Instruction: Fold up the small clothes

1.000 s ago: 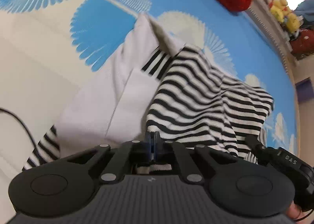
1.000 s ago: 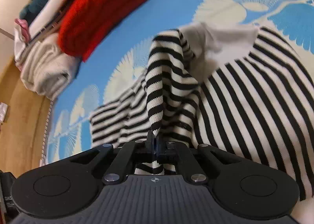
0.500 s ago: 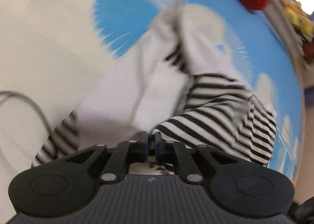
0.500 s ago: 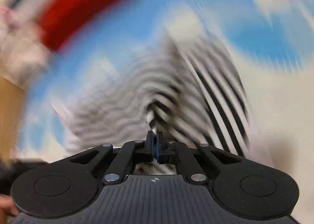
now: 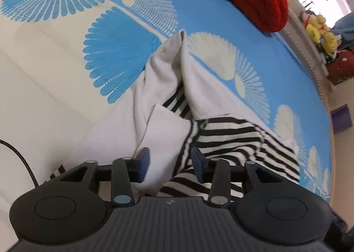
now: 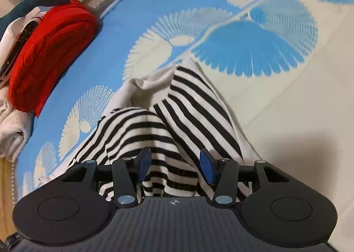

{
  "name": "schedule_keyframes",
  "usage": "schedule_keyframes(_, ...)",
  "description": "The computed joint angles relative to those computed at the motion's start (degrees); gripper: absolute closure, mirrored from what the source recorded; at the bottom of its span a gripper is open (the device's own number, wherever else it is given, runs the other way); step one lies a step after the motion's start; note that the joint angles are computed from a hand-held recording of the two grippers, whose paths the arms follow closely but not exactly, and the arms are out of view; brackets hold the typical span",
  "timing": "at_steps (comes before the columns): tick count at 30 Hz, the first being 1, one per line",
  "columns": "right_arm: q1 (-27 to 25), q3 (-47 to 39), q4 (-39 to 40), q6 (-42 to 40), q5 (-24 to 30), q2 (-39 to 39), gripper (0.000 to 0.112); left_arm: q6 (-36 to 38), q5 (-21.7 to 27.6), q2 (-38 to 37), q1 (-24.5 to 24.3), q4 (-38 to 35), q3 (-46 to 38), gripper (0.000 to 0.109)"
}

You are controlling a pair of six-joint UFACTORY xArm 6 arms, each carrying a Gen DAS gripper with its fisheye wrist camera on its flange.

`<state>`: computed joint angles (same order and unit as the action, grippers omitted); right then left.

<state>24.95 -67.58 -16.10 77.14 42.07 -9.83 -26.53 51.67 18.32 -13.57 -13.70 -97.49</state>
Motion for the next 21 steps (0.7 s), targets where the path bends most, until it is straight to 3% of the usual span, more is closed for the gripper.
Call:
schedule_keyframes(2,-0.03,-0.03,3.55,-6.21,-4.40,1.55,0.061,2.00,4.14,1.56,0.21,-2.17,-2.35,0.088)
schedule_keyframes(5,-0.21,-0.30,14.23,-13.96,-6.34,3.69,0.063,18.03,6.68,2.82,-0.08,-18.28,-6.19,0.087)
schedule_keyframes(7,-0.45,-0.35,17.93,-16.34,-5.98,4.40,0.062,24.82,6.04,2.59,-0.64,-21.98,-7.25,0.087)
schedule_keyframes(8,-0.63,-0.67,20.40,-18.75,-5.78,5.05,0.062,24.62,5.05,2.41,-0.80,-20.22,-6.89,0.087)
schedule_keyframes(10,-0.79,-0.94,23.40,-21.97,-5.73,5.98,0.066,17.03,5.11,2.94,-0.15,-12.72,-6.65,0.088)
schedule_keyframes(11,-0.77,-0.45,25.08,-23.80,-6.78,5.97,0.085,12.51,5.58,3.31,0.25,-9.98,-6.75,0.088)
schedule_keyframes(13,-1.05,0.57,26.16,-24.65,-9.93,6.07,0.109,7.13,6.29,3.91,1.03,-6.64,-6.73,0.088)
schedule_keyframes(15,-1.23,3.75,23.28,-20.30,-15.91,3.47,0.109,8.24,7.03,4.77,1.60,-8.35,-7.43,0.087)
schedule_keyframes(18,-2.62,9.86,17.42,-10.32,-29.22,-0.58,0.109,11.34,9.27,6.06,1.80,-13.24,-8.56,0.073)
schedule_keyframes(20,-3.14,11.81,21.54,-11.05,-31.47,-1.78,0.109,11.55,10.29,6.37,1.38,-14.17,-8.45,0.067)
schedule_keyframes(21,-3.12,11.86,27.20,-14.51,-29.26,-1.78,0.109,11.15,10.72,6.66,1.15,-14.12,-8.61,0.067)
